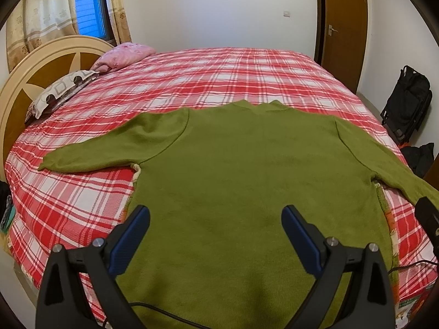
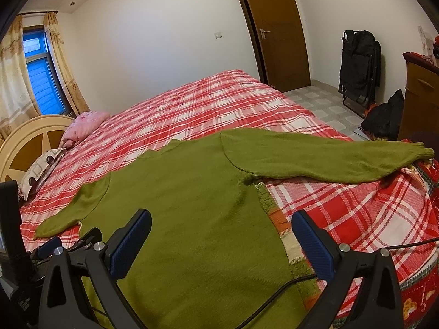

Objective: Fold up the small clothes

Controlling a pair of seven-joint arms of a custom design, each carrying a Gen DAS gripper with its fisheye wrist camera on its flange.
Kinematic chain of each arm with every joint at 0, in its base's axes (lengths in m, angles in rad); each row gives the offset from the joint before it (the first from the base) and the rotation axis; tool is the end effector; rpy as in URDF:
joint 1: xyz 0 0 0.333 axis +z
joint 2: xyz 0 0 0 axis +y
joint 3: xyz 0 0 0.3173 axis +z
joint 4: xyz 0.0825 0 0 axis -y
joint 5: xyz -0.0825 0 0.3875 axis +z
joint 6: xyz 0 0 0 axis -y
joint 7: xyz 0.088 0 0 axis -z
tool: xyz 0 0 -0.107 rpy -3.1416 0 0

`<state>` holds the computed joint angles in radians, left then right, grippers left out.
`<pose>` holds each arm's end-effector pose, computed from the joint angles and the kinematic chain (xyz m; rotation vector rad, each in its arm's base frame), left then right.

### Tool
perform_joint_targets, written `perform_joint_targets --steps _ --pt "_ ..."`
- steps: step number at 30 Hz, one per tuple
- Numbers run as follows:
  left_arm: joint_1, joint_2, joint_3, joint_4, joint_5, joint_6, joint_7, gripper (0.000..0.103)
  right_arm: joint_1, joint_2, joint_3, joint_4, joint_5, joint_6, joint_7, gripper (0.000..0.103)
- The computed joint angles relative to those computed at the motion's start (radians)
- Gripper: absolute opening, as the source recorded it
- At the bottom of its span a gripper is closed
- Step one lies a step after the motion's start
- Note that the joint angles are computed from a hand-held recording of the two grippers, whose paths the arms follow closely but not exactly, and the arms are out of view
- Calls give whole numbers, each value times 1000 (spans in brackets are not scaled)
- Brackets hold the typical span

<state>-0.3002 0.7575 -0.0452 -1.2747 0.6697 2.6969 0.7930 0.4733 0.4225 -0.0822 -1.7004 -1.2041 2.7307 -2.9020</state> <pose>0.7437 -0.2779 0.3728 -1.7019 1.8009 -0.6814 0.6297 0.3058 0.3969 -1.2755 1.9266 -0.7519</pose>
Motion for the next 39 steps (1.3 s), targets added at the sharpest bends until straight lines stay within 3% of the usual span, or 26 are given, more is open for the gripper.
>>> perform_joint_targets --steps 5,7,11,14,16,19,23,25,26,29,32,36,39 --pt "15 10 -15 8 -20 16 24 99 -23 -33 -21 -39 -33 32 50 102" --pt "35 24 -42 21 -51 20 62 99 -36 -77 -45 -82 -102 48 133 102" --pt "54 44 -68 42 -102 28 126 99 -106 -181 -56 -179 -198 43 221 101" --pt "34 50 -39 48 -93 42 120 99 -188 -277 -74 -289 -216 27 331 86" --pt "31 63 -38 65 -95 40 129 99 -254 -326 -79 -355 -98 -11 257 70" --pt "38 95 -61 111 -122 18 177 99 -330 -341 -72 -390 2 -48 169 65" --pt "28 117 -60 144 -142 -4 203 99 -429 -291 -56 -384 128 4 57 61" --pt "22 117 -54 146 -144 -13 210 99 -462 -242 -36 -360 262 45 -76 42" --pt "19 116 -49 147 -142 -15 209 99 -475 -216 -22 -343 343 49 -146 42" --pt "16 119 -37 154 -141 -17 197 99 -457 -183 -20 -303 421 -34 -224 42" --pt "23 129 -44 167 -155 -27 197 99 -455 -167 -22 -305 473 -42 -258 41" --pt "29 141 -50 183 -169 -43 212 99 -436 -165 -44 -310 456 -44 -273 8" --pt "30 138 -46 179 -171 -34 204 99 -423 -188 -57 -317 391 -44 -264 6"
